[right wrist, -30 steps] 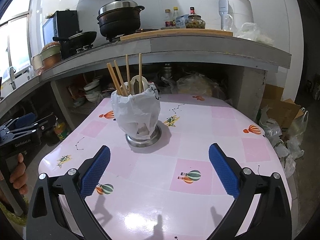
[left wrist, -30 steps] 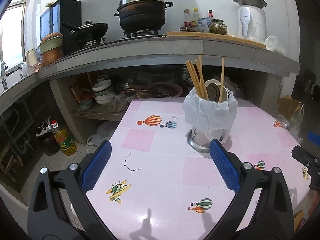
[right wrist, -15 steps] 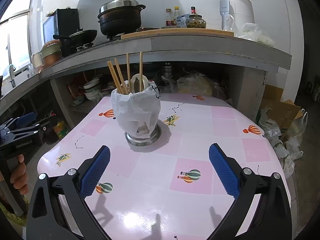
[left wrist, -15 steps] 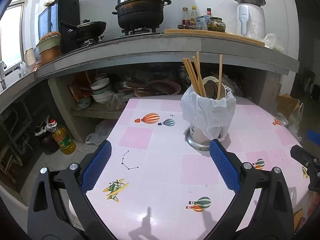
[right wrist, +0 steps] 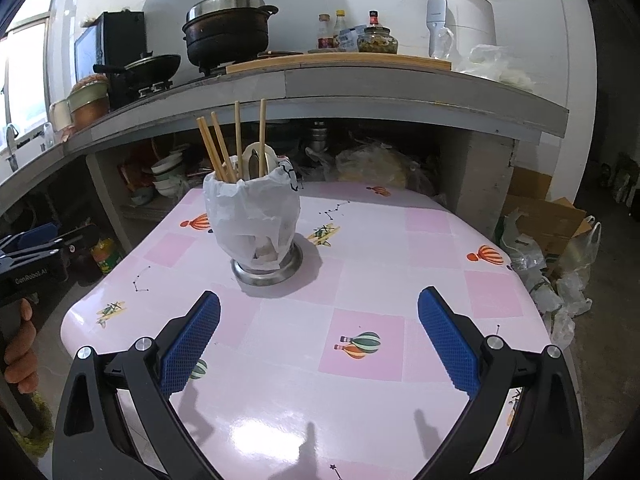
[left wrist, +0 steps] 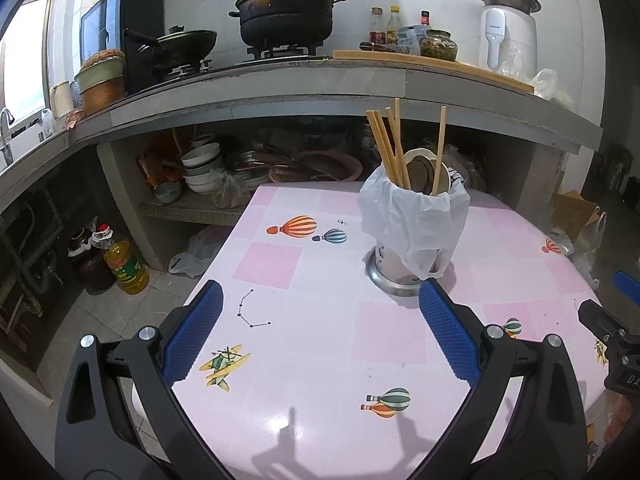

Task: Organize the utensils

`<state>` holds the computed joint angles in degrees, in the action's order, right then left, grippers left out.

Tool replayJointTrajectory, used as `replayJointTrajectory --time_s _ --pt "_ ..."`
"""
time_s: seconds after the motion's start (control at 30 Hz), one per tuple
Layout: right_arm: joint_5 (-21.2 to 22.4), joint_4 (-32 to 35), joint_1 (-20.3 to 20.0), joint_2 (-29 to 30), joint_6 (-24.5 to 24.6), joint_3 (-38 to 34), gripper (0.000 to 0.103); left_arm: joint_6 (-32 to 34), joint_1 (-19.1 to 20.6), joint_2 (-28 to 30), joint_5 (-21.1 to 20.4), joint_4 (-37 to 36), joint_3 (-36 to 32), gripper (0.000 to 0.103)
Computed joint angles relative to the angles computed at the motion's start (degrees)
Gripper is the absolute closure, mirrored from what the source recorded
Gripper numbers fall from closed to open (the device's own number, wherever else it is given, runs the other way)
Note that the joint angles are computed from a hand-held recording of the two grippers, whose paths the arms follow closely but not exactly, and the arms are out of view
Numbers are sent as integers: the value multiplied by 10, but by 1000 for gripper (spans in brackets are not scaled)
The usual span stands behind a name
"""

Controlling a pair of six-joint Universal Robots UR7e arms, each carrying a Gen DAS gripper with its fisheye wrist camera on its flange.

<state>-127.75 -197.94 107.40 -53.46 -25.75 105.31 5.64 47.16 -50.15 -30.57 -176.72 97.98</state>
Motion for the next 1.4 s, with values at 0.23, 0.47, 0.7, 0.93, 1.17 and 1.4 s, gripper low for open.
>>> replayJointTrajectory --time_s 0.23,0.47,0.7,0.93,1.17,1.4 --pt "-12 -12 0 -1 5 3 7 13 -4 -2 -2 -38 11 8" --pt "-21 -34 1 0 0 6 7 38 -8 0 -6 -68 20 8" --pt "-30 -51 4 1 -14 7 7 26 -10 0 -22 -49 20 8" --pt "-33 -58 4 -1 -17 8 7 25 -12 3 -25 -46 22 8" --pt "-41 -68 5 4 -25 9 7 23 -12 4 -24 -46 21 8" --pt "-40 -62 6 4 -24 8 7 26 -10 4 -22 -48 18 8"
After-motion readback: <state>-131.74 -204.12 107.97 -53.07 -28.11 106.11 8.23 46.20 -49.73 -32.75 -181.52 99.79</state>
